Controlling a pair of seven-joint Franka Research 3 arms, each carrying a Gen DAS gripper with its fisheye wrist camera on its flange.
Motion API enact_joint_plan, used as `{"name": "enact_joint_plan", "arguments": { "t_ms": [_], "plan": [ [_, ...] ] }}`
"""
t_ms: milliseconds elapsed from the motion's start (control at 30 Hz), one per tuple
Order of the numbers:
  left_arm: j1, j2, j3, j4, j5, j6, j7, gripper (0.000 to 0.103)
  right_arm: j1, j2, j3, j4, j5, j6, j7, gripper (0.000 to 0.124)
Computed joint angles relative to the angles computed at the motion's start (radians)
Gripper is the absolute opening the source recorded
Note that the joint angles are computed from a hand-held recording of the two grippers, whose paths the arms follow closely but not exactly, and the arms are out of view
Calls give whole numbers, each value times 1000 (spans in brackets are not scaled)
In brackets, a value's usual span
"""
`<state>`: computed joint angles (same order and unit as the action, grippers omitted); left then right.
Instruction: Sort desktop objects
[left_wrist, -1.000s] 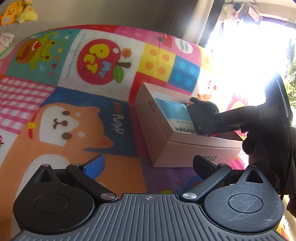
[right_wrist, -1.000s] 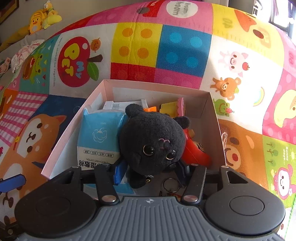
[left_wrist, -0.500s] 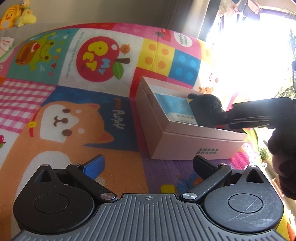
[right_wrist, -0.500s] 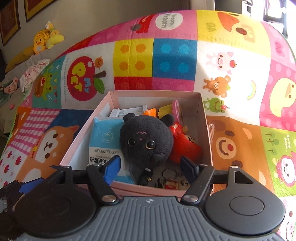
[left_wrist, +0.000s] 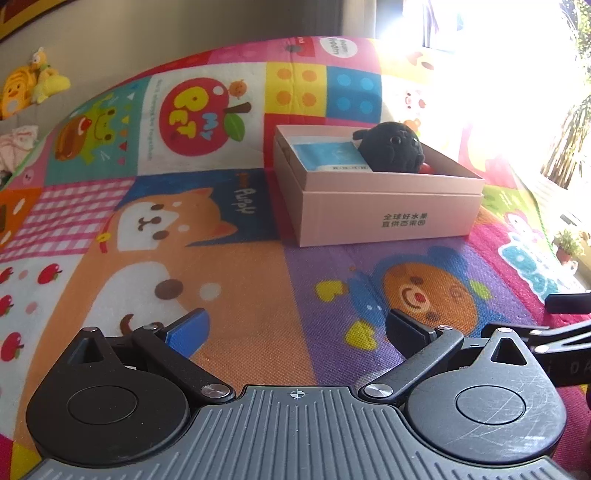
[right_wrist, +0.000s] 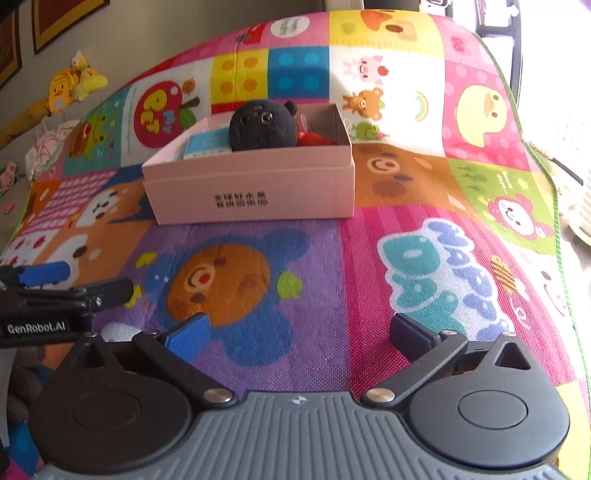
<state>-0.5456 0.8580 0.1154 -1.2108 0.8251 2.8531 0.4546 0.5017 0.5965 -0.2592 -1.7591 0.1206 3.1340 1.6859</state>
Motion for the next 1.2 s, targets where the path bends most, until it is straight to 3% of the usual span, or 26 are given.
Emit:
{"name": "enact_joint_plan", "arguments": {
  "t_ms": [100, 167, 200, 300, 400, 500, 1200],
  "plan": [
    [20, 60, -59, 110, -68, -122, 105, 103, 96, 76, -139, 83, -61, -29, 111, 103],
    [11, 103, -50, 182, -86, -162, 116, 103, 62, 111, -111, 154, 3, -74, 73, 103],
    [13, 130, -53, 226, -100, -180, 126, 103, 19, 125, -73, 187, -22, -85, 82, 103],
    [16, 187, -49, 320, -134, -213, 142, 103, -22, 151, -36, 229, -40, -75, 84, 103],
    [12, 189, -39, 319, -144, -206, 141, 103, 6, 156, -69, 198, -43, -8, 112, 103],
    [10, 190, -35, 323, -149, -208, 145, 103, 49, 162, -117, 185, -28, 7, 127, 103],
    [10, 193, -33, 327, -163, -206, 152, 103, 53, 166, -119, 190, 4, 6, 102, 103]
  ]
}}
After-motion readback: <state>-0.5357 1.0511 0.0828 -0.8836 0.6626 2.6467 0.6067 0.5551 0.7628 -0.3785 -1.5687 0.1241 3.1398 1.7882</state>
